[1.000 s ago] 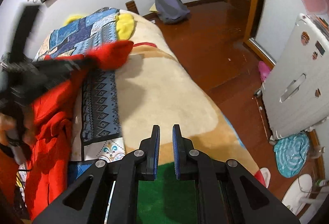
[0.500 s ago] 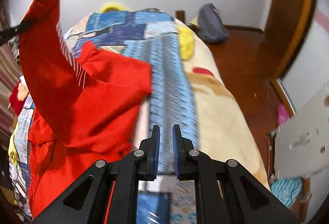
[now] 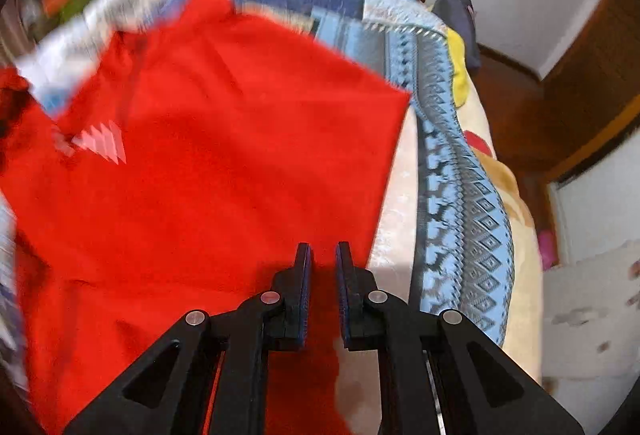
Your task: Fold large clothes
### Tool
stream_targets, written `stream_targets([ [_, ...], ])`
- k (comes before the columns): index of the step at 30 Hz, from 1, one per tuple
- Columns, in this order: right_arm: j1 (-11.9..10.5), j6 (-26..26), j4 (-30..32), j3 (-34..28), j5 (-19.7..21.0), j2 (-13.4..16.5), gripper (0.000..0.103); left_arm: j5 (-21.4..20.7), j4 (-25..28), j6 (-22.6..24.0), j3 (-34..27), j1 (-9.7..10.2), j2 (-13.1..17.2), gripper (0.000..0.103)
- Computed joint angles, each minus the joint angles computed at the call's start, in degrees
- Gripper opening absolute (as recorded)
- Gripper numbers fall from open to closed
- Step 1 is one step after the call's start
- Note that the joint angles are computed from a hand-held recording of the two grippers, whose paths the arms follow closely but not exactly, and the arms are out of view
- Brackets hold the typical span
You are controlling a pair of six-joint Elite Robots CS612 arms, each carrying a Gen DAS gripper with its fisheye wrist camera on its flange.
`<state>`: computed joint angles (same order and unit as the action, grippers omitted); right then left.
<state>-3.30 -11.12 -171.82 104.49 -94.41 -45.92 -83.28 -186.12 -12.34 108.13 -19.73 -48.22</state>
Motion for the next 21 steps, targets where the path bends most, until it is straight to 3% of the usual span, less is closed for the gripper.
stream_targets([
  [3, 1.53, -3.77, -4.94, 0.28, -5.91, 1.7, 0.008, -3.01, 1.85, -1.26, 0.94, 1.28, 1.15, 0.003],
  [8, 3.21, -6.36, -6.77, -0.33, -16.12, 3.17, 0.008, -7.52, 2.7, -2.52, 2.96, 2.12, 1.85, 0.007],
  [9, 3.13, -6.19, -6.47, -0.52, -16.62, 3.37, 0.008, -7.82, 3.08, -2.65, 3.16, 2.14, 1.96, 0.008],
  [11, 2.16, -4.42, -6.42, -0.13, -13.56, 2.9, 0.008, -8.42, 3.62, -3.28, 3.83, 2.2, 2.12, 0.013],
  [13, 1.49, -2.98, -5.52, -0.03, -11.68, 2.48, 0.009, -8.58, 5.53, -3.88, 4.37, 2.37, 1.88, 0.027],
  [16, 1.33, -4.3, -6.52, 0.02, -11.49, 2.67, 0.015, -8.9, 6.44, -4.15, 5.61, 2.8, 1.02, 0.031],
  [18, 1.86, -5.51, -10.25, 0.21, -15.67, 3.49, 0.041, -9.46, 6.17, -4.04, 6.84, 3.25, 0.08, 0.034],
  [19, 2.22, -5.47, -12.71, 0.32, -18.16, 4.03, 0.072, -9.22, 5.75, -4.0, 7.62, 3.4, -0.58, 0.038],
  [20, 2.19, -5.27, -15.47, 0.41, -20.0, 4.65, 0.094, -8.71, 5.36, -3.92, 8.07, 3.42, -0.97, 0.04],
  [21, 1.79, -4.72, -16.13, 0.61, -19.49, 4.66, 0.097, -7.76, 4.83, -3.78, 8.63, 3.39, -1.55, 0.041],
])
